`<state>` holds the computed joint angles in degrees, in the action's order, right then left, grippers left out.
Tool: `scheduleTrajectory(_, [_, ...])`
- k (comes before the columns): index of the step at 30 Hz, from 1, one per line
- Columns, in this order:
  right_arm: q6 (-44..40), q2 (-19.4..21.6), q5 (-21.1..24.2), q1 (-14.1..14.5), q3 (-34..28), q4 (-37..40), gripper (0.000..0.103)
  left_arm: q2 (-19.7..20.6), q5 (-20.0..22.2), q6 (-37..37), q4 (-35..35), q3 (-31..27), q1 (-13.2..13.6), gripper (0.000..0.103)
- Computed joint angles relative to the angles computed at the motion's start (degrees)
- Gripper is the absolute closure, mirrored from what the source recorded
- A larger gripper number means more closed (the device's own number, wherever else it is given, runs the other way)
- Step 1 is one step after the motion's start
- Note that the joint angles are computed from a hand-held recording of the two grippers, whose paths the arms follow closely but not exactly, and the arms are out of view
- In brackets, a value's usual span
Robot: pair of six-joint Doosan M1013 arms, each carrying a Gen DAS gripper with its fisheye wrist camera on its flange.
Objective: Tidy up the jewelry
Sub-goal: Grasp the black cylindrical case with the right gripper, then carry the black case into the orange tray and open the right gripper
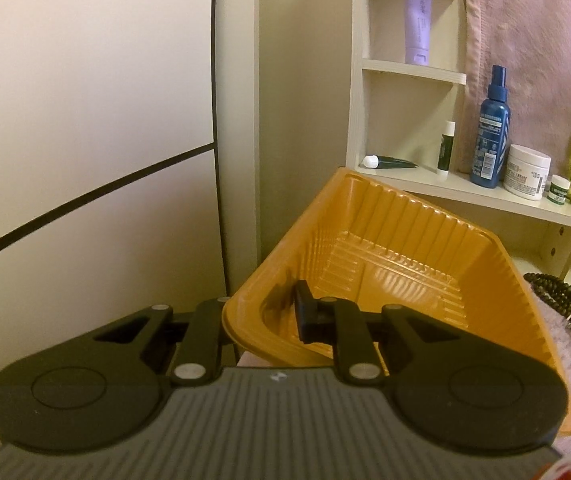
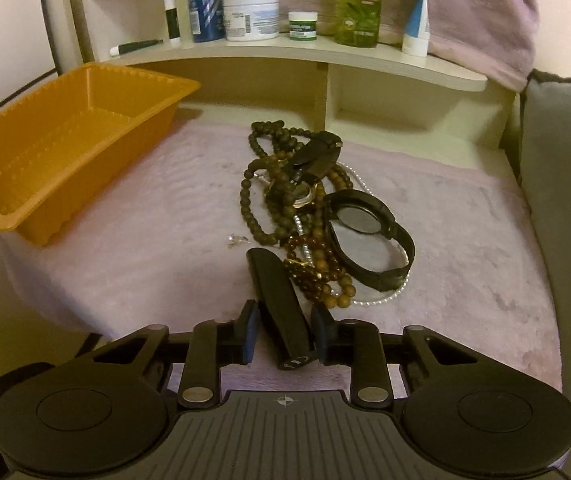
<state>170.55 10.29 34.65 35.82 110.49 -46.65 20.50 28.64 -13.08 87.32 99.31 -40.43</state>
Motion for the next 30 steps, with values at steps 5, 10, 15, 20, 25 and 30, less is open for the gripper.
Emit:
scheduleTrajectory(5, [-4.04, 1.07, 1.82, 0.27, -1.44, 1.3, 0.077, -0.08, 0.06, -0.05, 0.39, 0.1, 0.01, 0.086])
scheduleTrajectory(10, [-0.45, 0.78, -0.97, -0.49, -1.11, 2.5, 0.08, 0.03, 0.15, -0.28, 0.69, 0.04, 0.0, 0.086])
scheduleTrajectory(15, [12.01, -0.69, -9.95, -2.4, 0.98, 2.22, 0.08, 0.02, 0.43, -0.61, 0.78, 0.11, -0.11, 0.086])
scheduleTrajectory(20, [23.65, -1.46, -14.19, -3.22, 1.35, -3.88, 0.08, -0.04, 0.26, -0.24, 0.36, 0.08, -0.03, 0.086])
scheduleTrajectory(25, [25.88, -0.83, -17.32, -3.55, -0.69, -9.02, 0.08, -0.06, 0.12, -0.01, -0.05, 0.03, 0.02, 0.086])
scheduleTrajectory(30, [22.2, 1.56, -23.74, -4.29, -4.39, -10.12, 0.08, -0.07, 0.1, 1.08, -1.24, -0.1, 0.04, 0.086])
